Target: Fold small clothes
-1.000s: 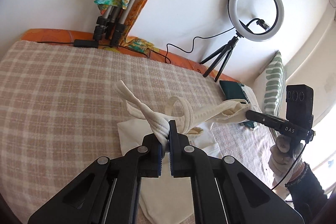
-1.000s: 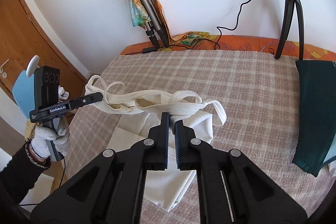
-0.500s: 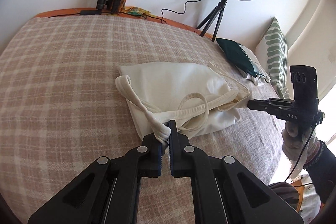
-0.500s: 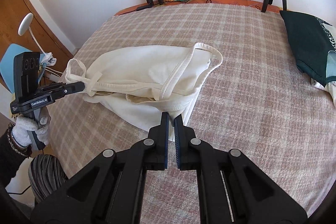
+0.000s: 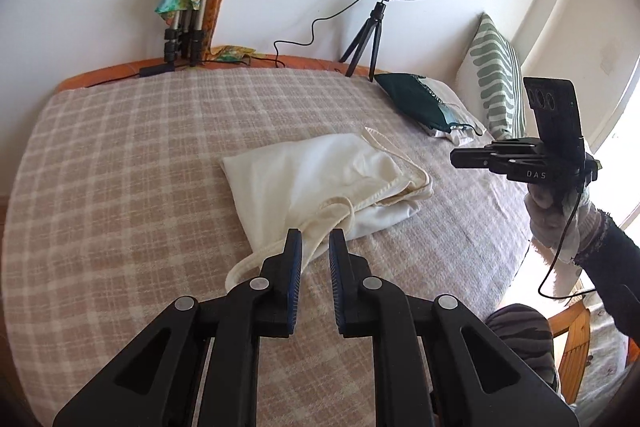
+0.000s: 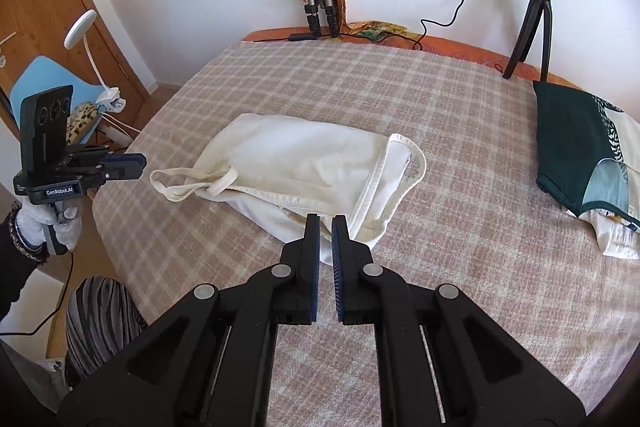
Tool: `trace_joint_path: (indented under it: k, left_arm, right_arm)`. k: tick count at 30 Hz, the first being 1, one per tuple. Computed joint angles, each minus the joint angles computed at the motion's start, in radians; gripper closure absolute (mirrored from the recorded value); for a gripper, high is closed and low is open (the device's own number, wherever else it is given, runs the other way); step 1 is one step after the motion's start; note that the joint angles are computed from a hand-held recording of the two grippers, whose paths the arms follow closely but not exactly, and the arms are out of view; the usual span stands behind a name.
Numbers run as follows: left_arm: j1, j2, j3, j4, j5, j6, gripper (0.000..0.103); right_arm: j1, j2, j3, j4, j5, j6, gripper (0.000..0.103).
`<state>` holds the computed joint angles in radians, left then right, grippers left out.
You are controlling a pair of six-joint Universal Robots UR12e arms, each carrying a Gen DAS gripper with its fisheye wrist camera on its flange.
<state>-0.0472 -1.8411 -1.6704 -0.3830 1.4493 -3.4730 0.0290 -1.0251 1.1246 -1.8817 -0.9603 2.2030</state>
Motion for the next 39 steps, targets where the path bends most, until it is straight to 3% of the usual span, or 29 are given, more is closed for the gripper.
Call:
trace_joint_path:
  k: [7,9,12,16,18,21,24,28,34,37,39]
  left_arm:
    - [0.007,-0.1,0.12,-0.131,-0.008,0.021,0.091]
    - [0.005,-0.116,0.133,-0.174,0.006,0.02,0.091]
    - [0.012,-0.112,0.103,-0.204,-0.051,0.008,0.091]
    - [-0.003,-0.078,0.044,-0.195,-0.033,0.072,0.091]
    - [0.004,-0.061,0.029,-0.195,-0.048,0.046,0.091]
    - [0.015,-0.045,0.024,-0.165,-0.064,0.043,0.091]
    - [0.018,-0.056,0.06,-0.135,-0.035,0.038,0.091]
    - [0.011,-0.112,0.139,-0.121,0.018,0.036,0.091]
    - [-0.005,-0.205,0.248,-0.181,0.078,0.062,0.091]
    - [-0.019,-0.237,0.285,-0.226,0.135,0.1,0.091]
    - [-0.016,-0.249,0.291,-0.249,0.135,0.086,0.09]
  right_arm:
    - [0.071,0.063,-0.046,-0.005,-0.161,0.018,0.096]
    - [0.079,0.06,-0.029,-0.016,-0.206,-0.005,0.096]
    - [0.072,0.04,0.014,-0.01,-0.254,-0.069,0.096]
    - [0.047,0.014,0.051,0.018,-0.266,-0.128,0.096]
    - [0.038,0.006,0.058,0.013,-0.263,-0.126,0.096]
    - [0.017,0.011,0.015,0.082,-0.161,-0.113,0.096]
    - [0.008,0.034,-0.044,0.107,-0.057,-0.042,0.096]
    - [0.03,0.094,-0.131,0.074,-0.019,0.092,0.094]
    - [0.07,0.164,-0.193,0.014,-0.05,0.223,0.094]
    - [0.082,0.199,-0.223,0.0,-0.099,0.27,0.093]
    - [0.084,0.217,-0.232,-0.029,-0.149,0.301,0.093]
